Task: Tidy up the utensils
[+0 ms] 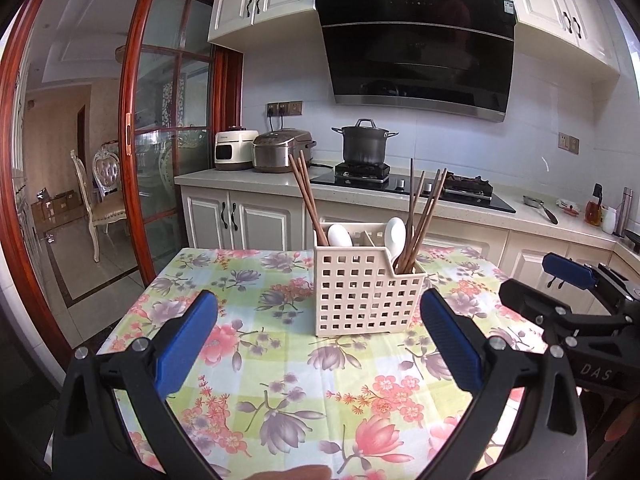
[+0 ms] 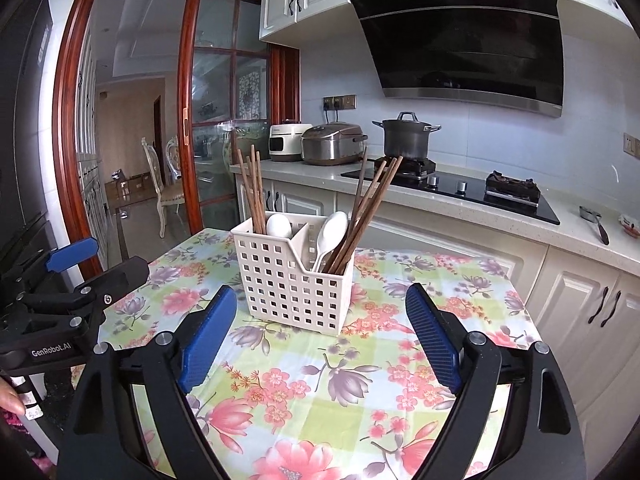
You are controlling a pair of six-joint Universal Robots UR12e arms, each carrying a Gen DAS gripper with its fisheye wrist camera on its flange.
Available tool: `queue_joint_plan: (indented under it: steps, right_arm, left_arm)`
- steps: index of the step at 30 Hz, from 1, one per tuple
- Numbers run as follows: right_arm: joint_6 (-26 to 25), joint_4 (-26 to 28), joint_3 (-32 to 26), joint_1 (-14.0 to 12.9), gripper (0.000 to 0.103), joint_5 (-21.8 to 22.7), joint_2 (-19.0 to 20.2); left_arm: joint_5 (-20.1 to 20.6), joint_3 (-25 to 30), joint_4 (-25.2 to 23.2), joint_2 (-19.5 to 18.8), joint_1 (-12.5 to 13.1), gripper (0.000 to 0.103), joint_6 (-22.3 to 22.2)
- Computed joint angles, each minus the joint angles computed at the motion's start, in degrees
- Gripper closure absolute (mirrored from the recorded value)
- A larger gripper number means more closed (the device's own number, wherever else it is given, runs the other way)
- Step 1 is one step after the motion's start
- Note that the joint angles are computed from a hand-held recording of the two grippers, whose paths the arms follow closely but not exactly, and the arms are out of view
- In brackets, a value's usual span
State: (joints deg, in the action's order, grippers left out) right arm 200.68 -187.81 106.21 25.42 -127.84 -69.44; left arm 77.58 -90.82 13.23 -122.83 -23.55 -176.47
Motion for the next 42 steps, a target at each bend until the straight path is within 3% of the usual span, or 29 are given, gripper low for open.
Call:
queue_joint_plan:
  steps: [42]
  right_arm:
    - [0.9,0.2,0.3,-0.1,0.019,-0.4,-0.3]
  left_arm:
    - [-1.1,-0.9,-1.3,0.7,0.2,0.005,0.5]
